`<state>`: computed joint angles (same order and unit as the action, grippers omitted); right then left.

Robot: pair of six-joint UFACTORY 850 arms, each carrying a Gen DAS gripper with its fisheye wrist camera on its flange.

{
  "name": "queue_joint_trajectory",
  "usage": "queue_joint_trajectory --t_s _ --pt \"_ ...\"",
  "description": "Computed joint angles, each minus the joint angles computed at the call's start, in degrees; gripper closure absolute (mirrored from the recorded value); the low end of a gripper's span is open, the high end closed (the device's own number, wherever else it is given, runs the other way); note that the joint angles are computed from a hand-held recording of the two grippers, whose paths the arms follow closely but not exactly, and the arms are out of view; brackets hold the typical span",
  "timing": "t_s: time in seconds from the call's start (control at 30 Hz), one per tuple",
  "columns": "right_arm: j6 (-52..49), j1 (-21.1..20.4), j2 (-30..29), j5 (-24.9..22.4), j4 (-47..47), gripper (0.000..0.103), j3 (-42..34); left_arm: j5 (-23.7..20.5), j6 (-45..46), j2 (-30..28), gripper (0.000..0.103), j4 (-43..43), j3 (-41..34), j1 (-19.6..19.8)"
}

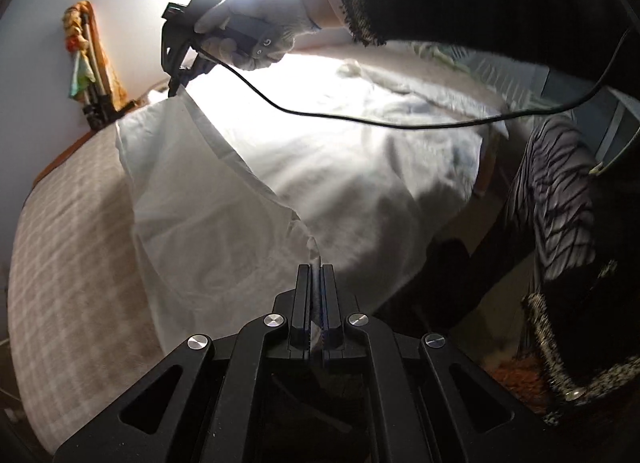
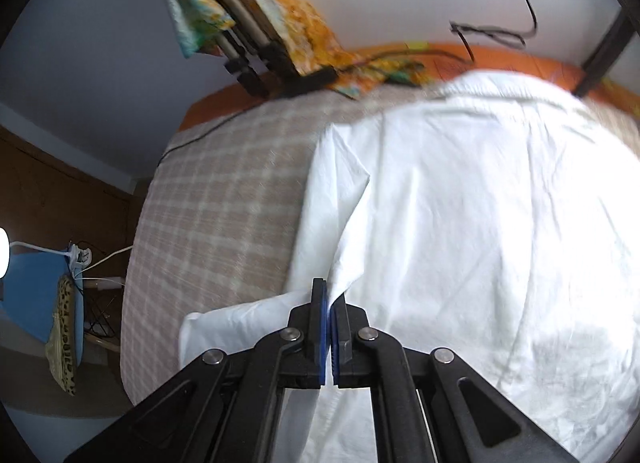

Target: Fold small clothes

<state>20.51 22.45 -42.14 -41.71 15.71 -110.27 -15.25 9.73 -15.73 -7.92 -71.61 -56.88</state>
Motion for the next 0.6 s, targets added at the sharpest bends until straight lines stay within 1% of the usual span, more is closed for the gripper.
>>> queue_joint_trajectory --t_s 0.03,0.07,0.1,0.13,0.17,0.2,0.23,0.3,0.33,0.37,0.4,0.43,0.47,0.5,0.53,0.57,0.6 --pt "-1.31 -0.09 0.66 0.87 1.28 0.103 1.75 -0.43 -2.36 -0.25 0.098 1.91 -0.02 -0.20" --pt "-1.54 0.06 0.49 0.79 0.83 0.101 2.24 -0.07 -2.42 -0.32 0.098 1.42 0.28 -0.17" --pt "-1.50 -0.04 1.30 0.43 -0.79 0.099 3.53 -0.44 -3.19 -0.44 0.096 1.50 0.22 -0.24" --pt "-0.17 0.59 0.60 -1.26 -4.80 0.094 2.54 1.13 -1.93 0.00 0.094 -0.81 1.08 -0.08" --pt "1.29 1.34 0.18 -2.68 -8.55 0.091 1.71 1.61 -1.25 0.39 0.094 -2.32 1.63 0.01" --pt "3.32 2.24 -0.27 -4.36 -13.90 0.074 0.67 1.98 0.67 1.37 0.094 -5.48 2.67 0.34" --pt "5.04 2.93 0.06 -5.00 -18.45 0.062 0.76 2.56 0.82 2.33 0.088 -7.01 3.70 0.58" --pt "7.34 4.26 1.53 -4.26 -25.65 0.063 1.76 3.99 -0.52 4.09 0.076 -8.30 5.59 0.97" --pt "8.34 4.91 2.41 -3.54 -28.72 0.063 2.36 5.36 -1.70 5.20 0.076 -8.77 6.98 1.40" --pt "8.96 5.55 3.56 -2.22 -31.22 0.063 3.30 5.74 -5.26 5.69 0.076 -6.86 7.60 1.84" --pt "8.02 5.89 4.48 -0.63 -31.90 0.062 4.08 5.19 -7.08 5.63 0.076 -7.34 7.72 2.68" --pt "5.78 6.11 5.20 1.34 -31.40 0.061 4.65 4.69 -6.50 5.14 0.076 -9.72 7.48 3.21" --pt "2.29 6.45 5.50 2.79 -29.73 0.058 4.67 3.96 -6.27 4.63 0.076 -11.68 7.26 3.81" --pt "-1.76 6.64 5.01 2.95 -26.53 0.047 3.81 3.15 -5.94 3.92 0.076 -13.54 6.87 4.33" --pt "-6.87 6.71 4.20 3.09 -21.78 0.040 2.71 2.46 -5.93 3.19 0.076 -14.77 6.47 4.71" --pt "-10.03 7.01 3.55 3.17 -18.90 0.039 2.00 2.23 -7.81 2.70 0.076 -13.60 6.28 4.87" --pt "-12.54 7.60 3.01 2.99 -17.36 0.039 1.47 1.89 -11.71 2.01 0.076 -10.48 5.91 5.03"
